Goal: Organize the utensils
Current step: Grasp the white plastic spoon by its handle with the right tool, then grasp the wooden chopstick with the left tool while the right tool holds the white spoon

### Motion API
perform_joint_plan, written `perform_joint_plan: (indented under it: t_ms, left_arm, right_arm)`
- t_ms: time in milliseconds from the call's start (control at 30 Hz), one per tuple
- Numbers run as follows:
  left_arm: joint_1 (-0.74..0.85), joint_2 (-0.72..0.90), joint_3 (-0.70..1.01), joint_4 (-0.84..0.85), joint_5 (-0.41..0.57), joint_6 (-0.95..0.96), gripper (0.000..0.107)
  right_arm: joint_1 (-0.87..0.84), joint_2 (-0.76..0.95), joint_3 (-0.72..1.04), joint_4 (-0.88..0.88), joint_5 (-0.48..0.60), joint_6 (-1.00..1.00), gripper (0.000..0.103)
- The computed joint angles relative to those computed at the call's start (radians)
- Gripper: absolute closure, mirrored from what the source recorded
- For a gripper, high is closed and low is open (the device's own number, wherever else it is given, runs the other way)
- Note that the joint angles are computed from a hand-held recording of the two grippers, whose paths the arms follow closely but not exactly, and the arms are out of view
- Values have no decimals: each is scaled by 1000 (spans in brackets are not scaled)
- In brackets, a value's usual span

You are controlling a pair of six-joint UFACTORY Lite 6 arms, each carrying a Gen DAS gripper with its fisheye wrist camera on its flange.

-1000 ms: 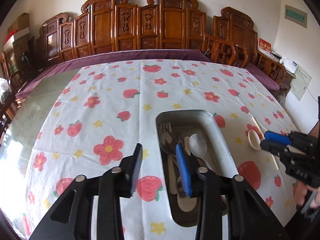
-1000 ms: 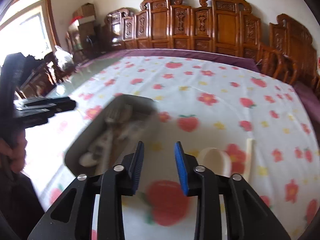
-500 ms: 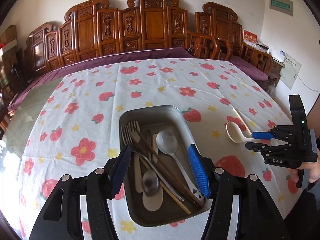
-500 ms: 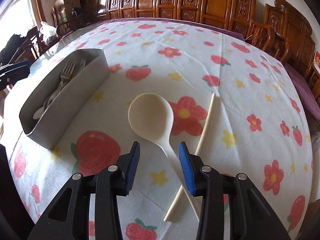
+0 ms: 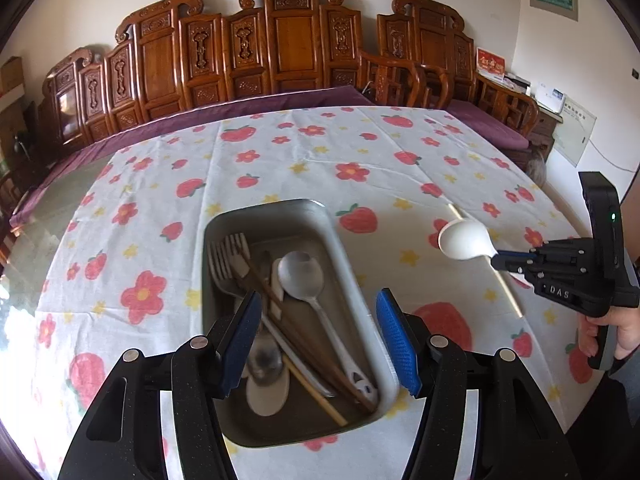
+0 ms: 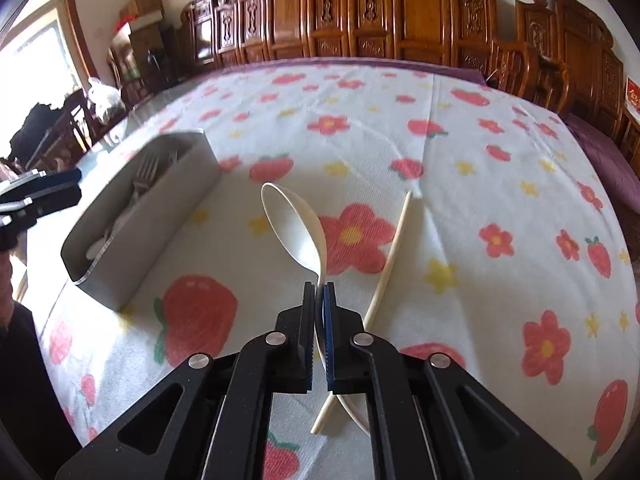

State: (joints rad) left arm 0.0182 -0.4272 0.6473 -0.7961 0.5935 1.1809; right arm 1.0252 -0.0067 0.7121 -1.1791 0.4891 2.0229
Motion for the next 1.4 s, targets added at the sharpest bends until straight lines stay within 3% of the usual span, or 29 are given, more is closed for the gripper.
perform_joint_plan:
  t_ms: [100, 267, 533, 733, 1033, 1100, 1400]
  left_arm:
    - [-78, -13, -2, 58, -16, -100, 50]
    - [-271, -24, -21, 228, -120, -362, 50]
    - [-571, 199, 53, 382, -278, -737, 50]
    - [-731, 382, 158, 535, -342, -970, 52]
    - [-874, 591, 330, 662, -360, -1160, 70]
    - [-900, 634, 368, 758, -357, -1263, 77]
    - [-976, 759, 449, 1198, -321, -1721, 88]
  right_arm:
    - [-24, -104, -70, -34, 22, 36, 98]
    - [-98, -226, -189, -36, 22, 30, 98]
    - [-202, -331, -318, -32, -23, 30, 98]
    - [-247, -380, -377, -51, -50, 62, 98]
    - [-282, -472, -439, -60, -62, 106, 98]
    - [-290, -495, -453, -56, -66, 107, 98]
    - [-289, -508, -453, -47, -59, 104, 98]
